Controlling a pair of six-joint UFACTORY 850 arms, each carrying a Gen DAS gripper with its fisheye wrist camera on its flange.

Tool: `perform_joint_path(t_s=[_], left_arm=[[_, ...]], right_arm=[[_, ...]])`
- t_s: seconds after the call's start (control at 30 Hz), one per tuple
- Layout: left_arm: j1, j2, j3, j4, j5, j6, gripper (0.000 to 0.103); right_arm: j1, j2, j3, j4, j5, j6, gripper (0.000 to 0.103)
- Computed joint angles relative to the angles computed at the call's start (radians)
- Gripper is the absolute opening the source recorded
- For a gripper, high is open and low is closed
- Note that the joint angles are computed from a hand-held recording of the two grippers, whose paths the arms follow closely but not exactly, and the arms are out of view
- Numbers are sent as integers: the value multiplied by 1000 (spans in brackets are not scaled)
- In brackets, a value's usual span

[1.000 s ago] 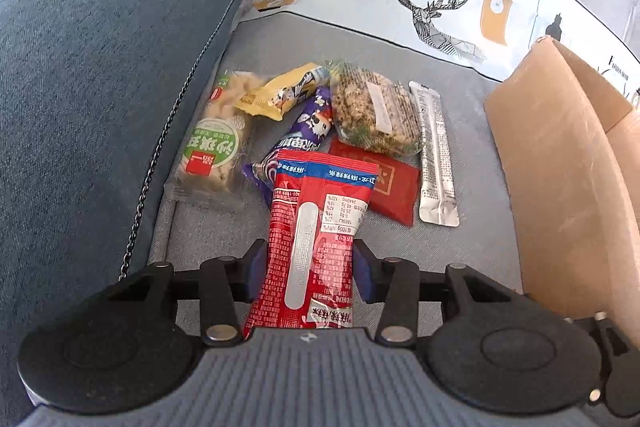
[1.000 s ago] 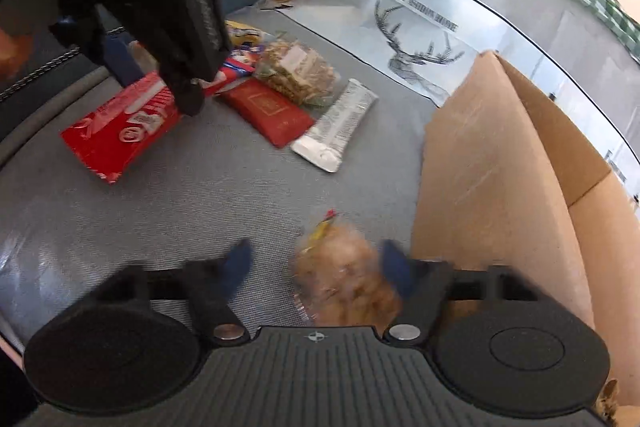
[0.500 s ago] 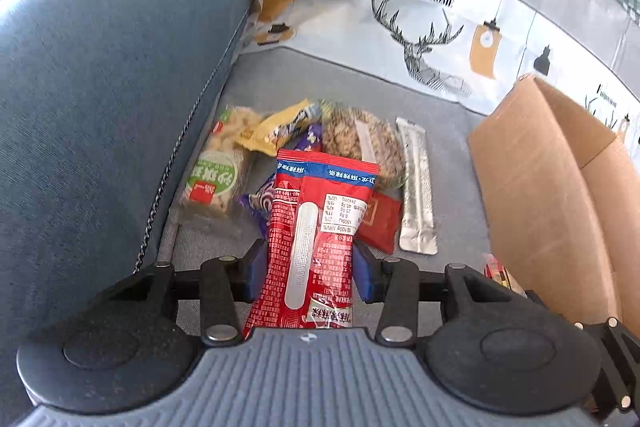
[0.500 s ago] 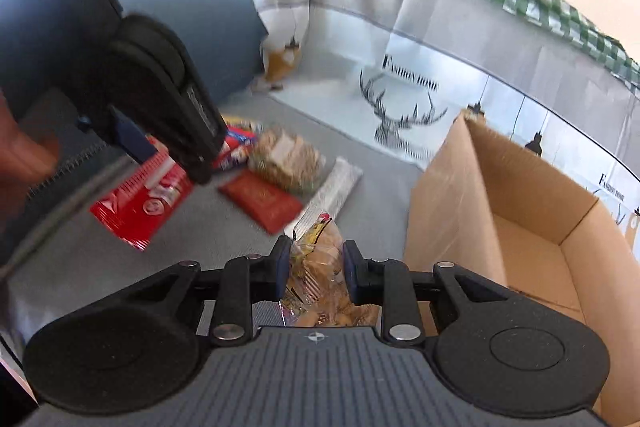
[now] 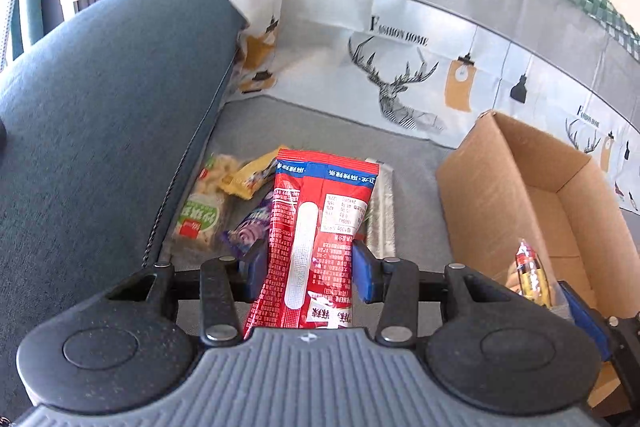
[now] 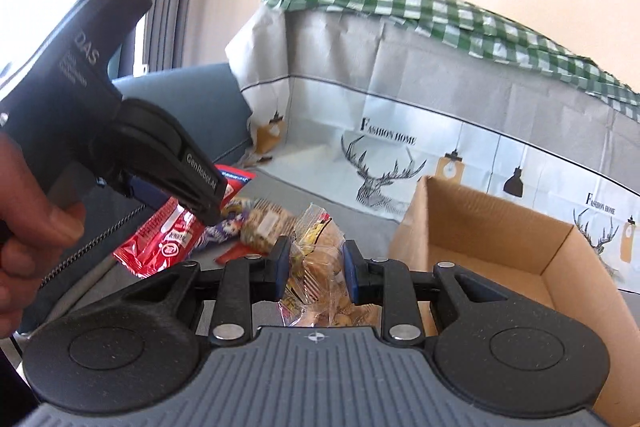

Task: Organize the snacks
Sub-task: 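Carry the rice cracker bag with the right tool while the left tool carries the wafer pack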

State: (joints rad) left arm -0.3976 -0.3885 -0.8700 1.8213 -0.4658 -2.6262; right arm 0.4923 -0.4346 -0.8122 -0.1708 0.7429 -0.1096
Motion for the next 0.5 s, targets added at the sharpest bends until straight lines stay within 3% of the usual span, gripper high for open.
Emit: perform_joint_path(t_s=[0.33, 0.5], left_arm=[[-52, -28, -43, 76, -89, -82, 48], [-80, -43, -66, 141, -145, -137, 48]], right_arm=[[-93, 27, 6, -130, 48, 156, 29], [-149, 46, 23, -213, 109, 236, 28]])
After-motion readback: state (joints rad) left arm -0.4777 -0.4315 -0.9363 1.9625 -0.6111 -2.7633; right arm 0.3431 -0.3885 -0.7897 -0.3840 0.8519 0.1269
